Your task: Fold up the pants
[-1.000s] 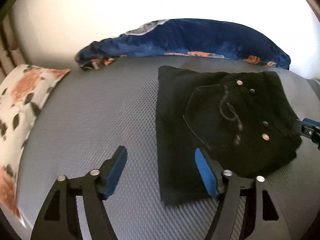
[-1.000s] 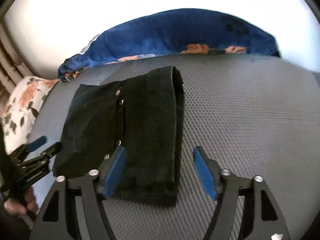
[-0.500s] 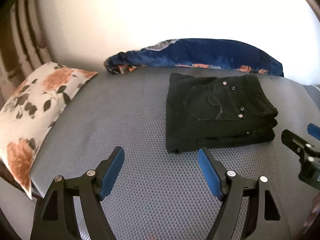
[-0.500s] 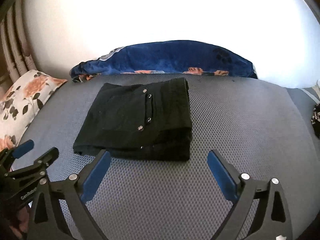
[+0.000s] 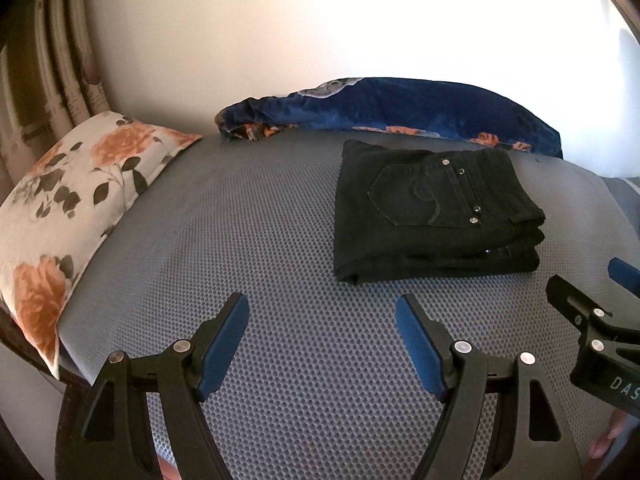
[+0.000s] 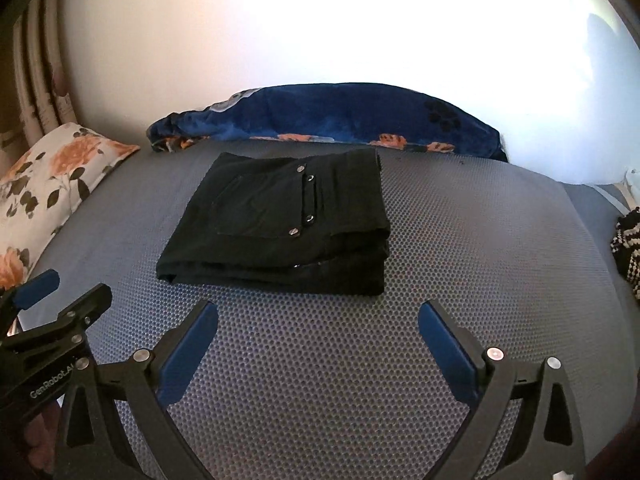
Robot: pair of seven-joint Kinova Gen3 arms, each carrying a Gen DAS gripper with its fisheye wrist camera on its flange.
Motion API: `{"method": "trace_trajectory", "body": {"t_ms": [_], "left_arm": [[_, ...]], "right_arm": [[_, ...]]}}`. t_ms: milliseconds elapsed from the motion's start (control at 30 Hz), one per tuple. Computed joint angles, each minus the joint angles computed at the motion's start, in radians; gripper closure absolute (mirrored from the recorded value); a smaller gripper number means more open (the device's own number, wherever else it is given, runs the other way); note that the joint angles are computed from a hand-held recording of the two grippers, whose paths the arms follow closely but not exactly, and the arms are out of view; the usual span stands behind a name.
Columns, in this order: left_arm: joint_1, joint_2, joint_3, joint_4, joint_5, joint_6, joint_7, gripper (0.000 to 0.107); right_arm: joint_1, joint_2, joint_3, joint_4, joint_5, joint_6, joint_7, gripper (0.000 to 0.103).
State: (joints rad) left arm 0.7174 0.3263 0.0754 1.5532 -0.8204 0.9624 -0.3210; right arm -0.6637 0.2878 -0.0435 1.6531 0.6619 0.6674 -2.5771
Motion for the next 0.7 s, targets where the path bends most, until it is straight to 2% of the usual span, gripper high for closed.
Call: {"method": "trace_trajectory", "body": {"t_ms": [700], "left_arm": [[0.007,0.011,-0.003,-0.001,-0.005,-0.007,0.0,0.031]], "right_arm": [[0.005,0.02,-0.001,-0.015,-0.063,0.01,0.047,0.003]]}}
